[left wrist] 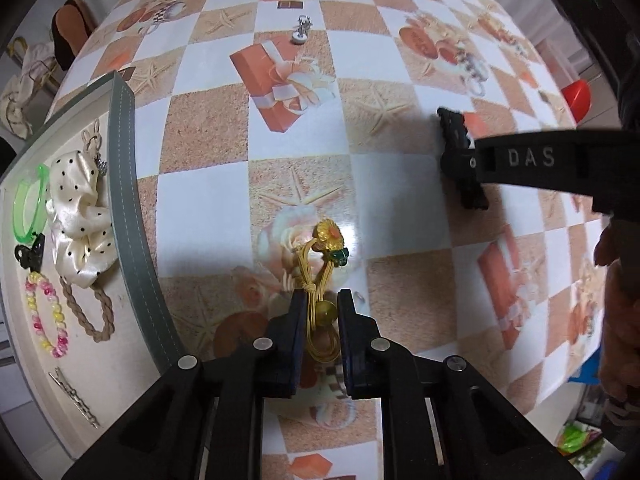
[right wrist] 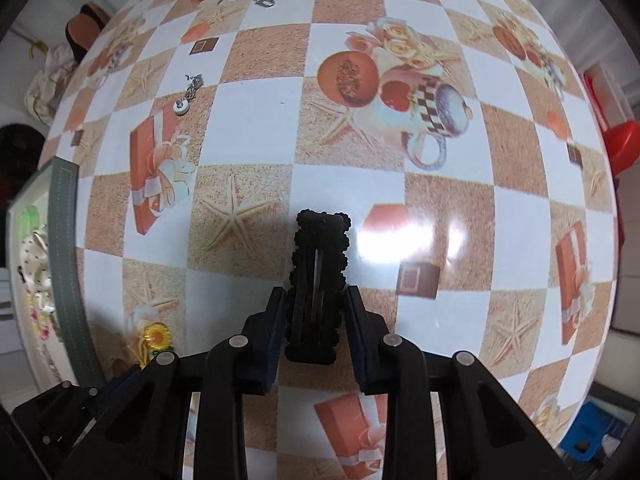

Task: Organize jewelry
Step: 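Grasp the black scalloped snap clip with the right tool while the left tool grasps the yellow flower hair tie, then carry the black snap clip and yellow hair tie over the tray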

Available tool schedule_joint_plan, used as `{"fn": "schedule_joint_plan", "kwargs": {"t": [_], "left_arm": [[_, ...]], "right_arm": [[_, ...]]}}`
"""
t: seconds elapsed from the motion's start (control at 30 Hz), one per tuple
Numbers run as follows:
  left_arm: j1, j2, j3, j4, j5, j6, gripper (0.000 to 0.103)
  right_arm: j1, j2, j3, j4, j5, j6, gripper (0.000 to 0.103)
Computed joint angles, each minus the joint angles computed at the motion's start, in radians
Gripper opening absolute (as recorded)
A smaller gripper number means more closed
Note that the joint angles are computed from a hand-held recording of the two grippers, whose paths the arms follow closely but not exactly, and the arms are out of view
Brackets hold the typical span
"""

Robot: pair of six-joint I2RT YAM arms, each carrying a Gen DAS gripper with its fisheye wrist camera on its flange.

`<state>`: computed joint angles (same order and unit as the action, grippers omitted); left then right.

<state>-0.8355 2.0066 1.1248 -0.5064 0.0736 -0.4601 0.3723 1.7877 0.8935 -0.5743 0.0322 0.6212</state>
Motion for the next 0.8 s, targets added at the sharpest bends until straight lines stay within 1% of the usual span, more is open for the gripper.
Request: {"fn": "schedule_joint_plan", "kwargs": {"t": [0.1, 0.23, 0.33, 0.43, 0.53, 0.57, 0.63, 0.8], "left_arm": [[0.032, -0.063, -0.052, 0.007, 0.028, 0.008, 0.021], [0.061, -0.141, -0.095, -0.007, 0.043, 0.023, 0.021], [0.035, -0.179, -0.101, -0.022, 0.037, -0.003, 0.021], [0.023, -0.233, -0.125, -0.038, 0.031, -0.012, 0.021], [0.024, -0.248, -0.12, -0.044, 0.028, -0.014, 0.021], [0.026, -0.255, -0.121, -0.047, 0.027, -0.014, 0.021], [0.02, -0.242, -0.1, -0.045, 0.023, -0.021, 0.021], [0.028, -0.284, -0.111, -0.06, 0.014, -0.016, 0.021]], "right_arm": [[-0.027, -0.065, -0.056, 0.023, -0.041, 0.0, 0.031], [-0.049, -0.148, -0.104, 0.015, -0.073, 0.013, 0.031], [-0.067, -0.212, -0.14, 0.006, -0.097, 0.018, 0.031], [-0.066, -0.244, -0.167, 0.014, -0.11, 0.026, 0.031], [-0.051, -0.281, -0.178, 0.004, -0.121, 0.058, 0.031], [-0.058, -0.331, -0.196, -0.024, -0.125, 0.053, 0.031], [-0.035, -0.349, -0.192, -0.036, -0.123, 0.08, 0.031], [0.005, -0.396, -0.179, -0.077, -0.119, 0.112, 0.031]]}}
